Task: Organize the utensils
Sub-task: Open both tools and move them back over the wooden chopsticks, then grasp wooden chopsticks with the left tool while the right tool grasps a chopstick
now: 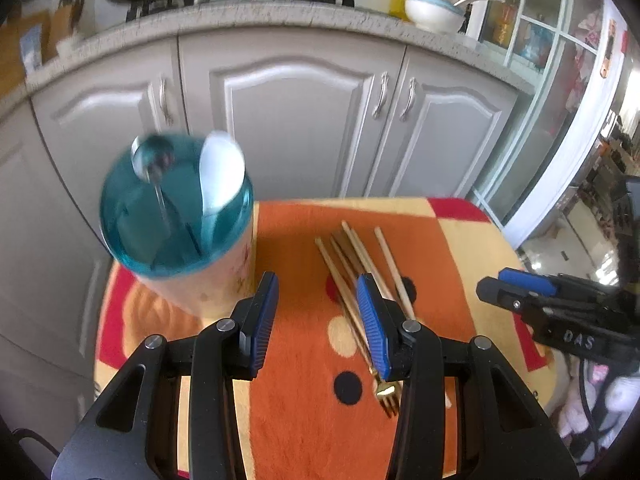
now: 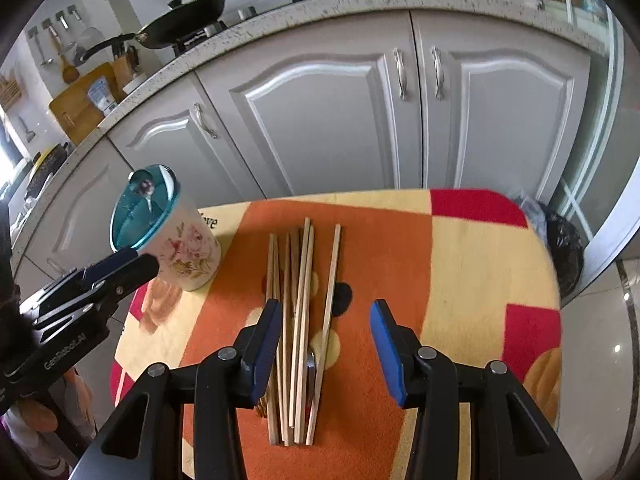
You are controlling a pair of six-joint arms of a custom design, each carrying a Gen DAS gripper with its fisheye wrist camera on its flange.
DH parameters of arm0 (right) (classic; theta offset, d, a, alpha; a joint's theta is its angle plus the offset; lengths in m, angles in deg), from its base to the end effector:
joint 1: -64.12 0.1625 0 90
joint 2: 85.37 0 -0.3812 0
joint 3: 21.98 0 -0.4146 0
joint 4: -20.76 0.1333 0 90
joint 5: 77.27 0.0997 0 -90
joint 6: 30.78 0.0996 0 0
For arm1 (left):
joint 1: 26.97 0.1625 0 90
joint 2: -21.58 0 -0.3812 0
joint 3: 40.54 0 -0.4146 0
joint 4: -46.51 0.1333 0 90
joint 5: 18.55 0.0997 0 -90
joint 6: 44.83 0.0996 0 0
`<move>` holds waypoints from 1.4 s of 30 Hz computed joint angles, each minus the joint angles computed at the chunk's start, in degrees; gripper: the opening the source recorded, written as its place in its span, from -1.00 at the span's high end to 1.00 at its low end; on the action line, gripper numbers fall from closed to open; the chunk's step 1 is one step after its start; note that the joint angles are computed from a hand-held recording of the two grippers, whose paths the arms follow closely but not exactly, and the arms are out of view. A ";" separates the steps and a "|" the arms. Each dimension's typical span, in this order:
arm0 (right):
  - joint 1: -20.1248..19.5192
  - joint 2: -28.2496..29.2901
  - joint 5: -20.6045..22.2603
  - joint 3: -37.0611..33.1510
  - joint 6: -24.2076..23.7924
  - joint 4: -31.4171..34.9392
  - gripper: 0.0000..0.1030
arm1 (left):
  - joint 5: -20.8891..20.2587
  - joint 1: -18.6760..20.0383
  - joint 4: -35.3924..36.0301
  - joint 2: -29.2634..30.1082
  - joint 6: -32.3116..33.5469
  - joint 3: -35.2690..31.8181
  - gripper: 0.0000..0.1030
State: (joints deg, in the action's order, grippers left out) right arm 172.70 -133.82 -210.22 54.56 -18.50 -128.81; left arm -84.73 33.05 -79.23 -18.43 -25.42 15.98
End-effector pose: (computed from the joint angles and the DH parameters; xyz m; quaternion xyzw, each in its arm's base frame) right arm 0.2984 -0.6822 0.2425 -0.0499 -0.8998 0.3371 0.2725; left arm -0.2563 -0.7915 0.2366 0.3717 0.8909 -0.1815 0.1876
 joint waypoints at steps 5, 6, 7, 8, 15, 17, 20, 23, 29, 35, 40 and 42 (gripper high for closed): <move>-2.53 -0.10 6.10 0.82 0.44 0.39 0.15 | -0.90 1.50 4.77 1.52 -2.49 -2.01 0.23; -2.76 0.20 6.63 0.56 0.18 0.38 0.16 | -0.90 1.62 5.33 1.73 -2.77 -2.21 0.23; -3.17 0.82 7.47 -0.09 -0.61 0.55 0.21 | -1.05 1.83 6.54 2.32 -3.29 -2.94 0.23; -3.53 1.58 8.11 -1.10 -1.38 1.17 0.33 | -1.14 1.87 7.00 2.55 -3.53 -3.21 0.23; -6.40 7.16 8.67 -9.83 -1.81 6.40 0.48 | 0.09 1.48 7.40 5.91 -4.21 -6.20 0.23; -7.01 8.49 9.42 -12.19 -1.37 8.26 0.48 | 1.05 1.44 7.72 7.32 -4.80 -7.62 0.23; -7.29 10.55 11.31 -15.56 -2.41 10.90 0.48 | 2.09 1.60 9.31 9.29 -5.88 -9.89 0.24; -7.24 13.29 9.97 -19.36 -4.10 14.55 0.48 | 2.60 1.66 10.38 10.29 -6.31 -11.01 0.24; -7.51 12.59 5.44 -18.56 -5.23 15.48 0.49 | 3.36 1.64 11.81 13.18 -7.31 -14.43 0.24; -7.97 7.24 4.25 -12.33 -2.98 12.60 0.48 | 4.76 1.27 11.33 16.17 -8.10 -17.27 0.24; -8.53 3.59 8.03 -7.90 -2.38 8.67 0.48 | 5.47 1.49 12.80 17.75 -9.02 -19.56 0.24; -8.65 3.49 7.85 -8.04 -2.36 8.95 0.48 | 4.93 1.71 14.78 19.51 -10.74 -22.62 0.34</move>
